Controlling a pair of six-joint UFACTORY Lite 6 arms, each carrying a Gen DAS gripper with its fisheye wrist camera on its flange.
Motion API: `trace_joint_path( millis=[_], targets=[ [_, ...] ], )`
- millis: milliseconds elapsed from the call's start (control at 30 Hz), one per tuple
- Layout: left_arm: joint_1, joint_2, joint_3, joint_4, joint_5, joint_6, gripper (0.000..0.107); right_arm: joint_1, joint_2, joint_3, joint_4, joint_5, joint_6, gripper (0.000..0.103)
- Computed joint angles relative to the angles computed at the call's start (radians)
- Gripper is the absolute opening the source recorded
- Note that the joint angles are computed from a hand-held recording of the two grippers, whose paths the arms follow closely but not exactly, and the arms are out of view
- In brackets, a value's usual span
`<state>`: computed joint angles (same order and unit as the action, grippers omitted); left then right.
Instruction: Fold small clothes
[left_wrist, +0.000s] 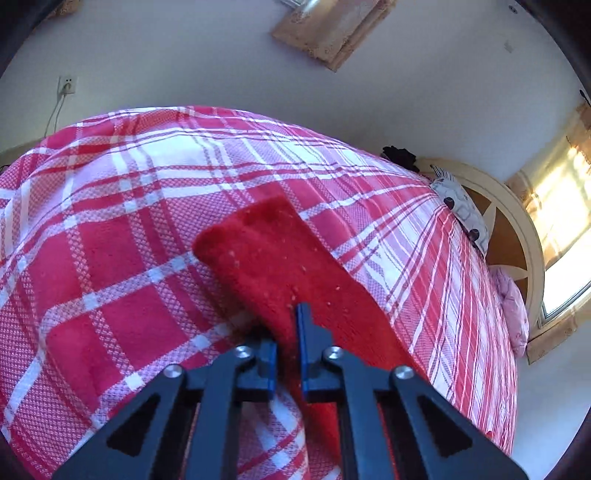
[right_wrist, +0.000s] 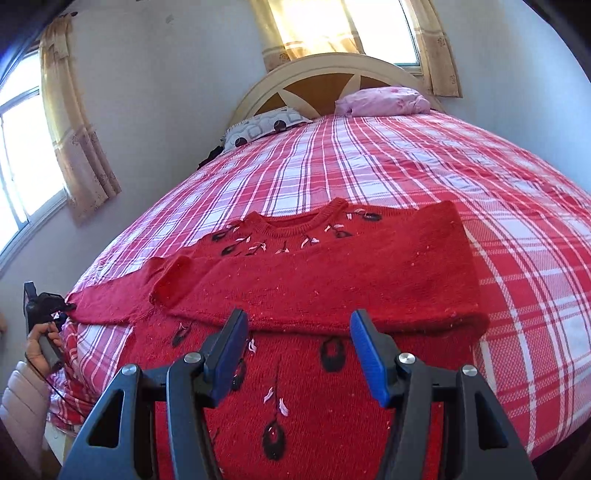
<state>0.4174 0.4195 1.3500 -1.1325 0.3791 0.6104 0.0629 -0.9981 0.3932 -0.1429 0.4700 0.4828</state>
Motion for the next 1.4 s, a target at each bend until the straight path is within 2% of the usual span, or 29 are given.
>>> trace_joint_path(
  millis=[67, 167, 367, 467, 567, 633, 700, 867, 1000, 1067, 1133, 1167, 1200, 1233, 1267, 1300, 1400],
  targets=[
    [-0.025, -0.005, 0.019, 0.116, -0.031, -0.102, 0.007, 0.006, -0.014, -0.002, -0.004, 0.013, 0.005, 0.059],
    [-0.083, -0.032, 0.059, 0.406, -0.076, -0.34, 0.005, 0.004, -0.033, -0.004, -0.007, 0.024, 0.01, 0.059],
    [-0.261, -0.229, 0.025, 0.747, -0.148, -0.608, 0.005, -0.199, -0.106, -0.017, 0.305, 0.066, -0.318, 0.059],
    [-0.449, -0.349, -0.01, 1.055, -0.186, -0.877, 0.005, -0.341, -0.122, -0.022, 0.504, 0.104, -0.542, 0.059],
    [-0.651, -0.399, -0.033, 1.369, -0.21, -1.164, 0.005, -0.49, -0.125, -0.03, 0.68, 0.163, -0.742, 0.059],
    [-0.805, -0.394, -0.035, 1.578, -0.203, -1.355, 0.005, -0.596, -0.131, -0.037, 0.79, 0.223, -0.87, 0.059],
    [-0.955, -0.359, -0.027, 1.787, -0.176, -1.538, 0.005, -0.653, -0.141, -0.041, 0.827, 0.26, -0.926, 0.059],
    [-1.251, -0.181, -0.002, 2.269, -0.089, -1.994, 0.005, -0.837, -0.161, -0.045, 0.934, 0.391, -1.096, 0.059],
    [-1.363, -0.071, 0.046, 2.287, -0.011, -1.984, 0.006, -0.956, -0.169, -0.05, 0.983, 0.478, -1.194, 0.059],
    [-1.393, -0.041, 0.05, 2.28, 0.036, -1.938, 0.009, -0.976, -0.166, -0.055, 0.992, 0.494, -1.216, 0.059],
    [-1.421, -0.067, 0.013, 2.241, 0.057, -1.887, 0.015, -0.963, -0.156, -0.058, 0.991, 0.482, -1.214, 0.059],
    [-1.416, -0.096, -0.02, 2.224, 0.038, -1.866, 0.016, -0.951, -0.15, -0.059, 0.99, 0.474, -1.206, 0.059],
    [-1.413, -0.127, -0.057, 2.233, 0.024, -1.871, 0.029, -0.933, -0.137, -0.058, 0.991, 0.462, -1.201, 0.059],
    [-1.413, -0.165, -0.101, 2.242, 0.012, -1.877, 0.057, -0.909, -0.123, -0.055, 0.99, 0.446, -1.192, 0.059],
    [-1.41, -0.214, -0.144, 2.21, 0.012, -1.844, 0.075, -0.877, -0.116, -0.053, 0.982, 0.424, -1.173, 0.059],
    [-1.41, -0.253, -0.183, 2.212, 0.017, -1.853, 0.101, -0.84, -0.099, -0.046, 0.98, 0.402, -1.159, 0.059],
    [-1.381, -0.443, -0.368, 2.308, -0.046, -1.959, 0.103, -0.763, -0.028, -0.012, 1.028, 0.364, -1.153, 0.059]
  ],
)
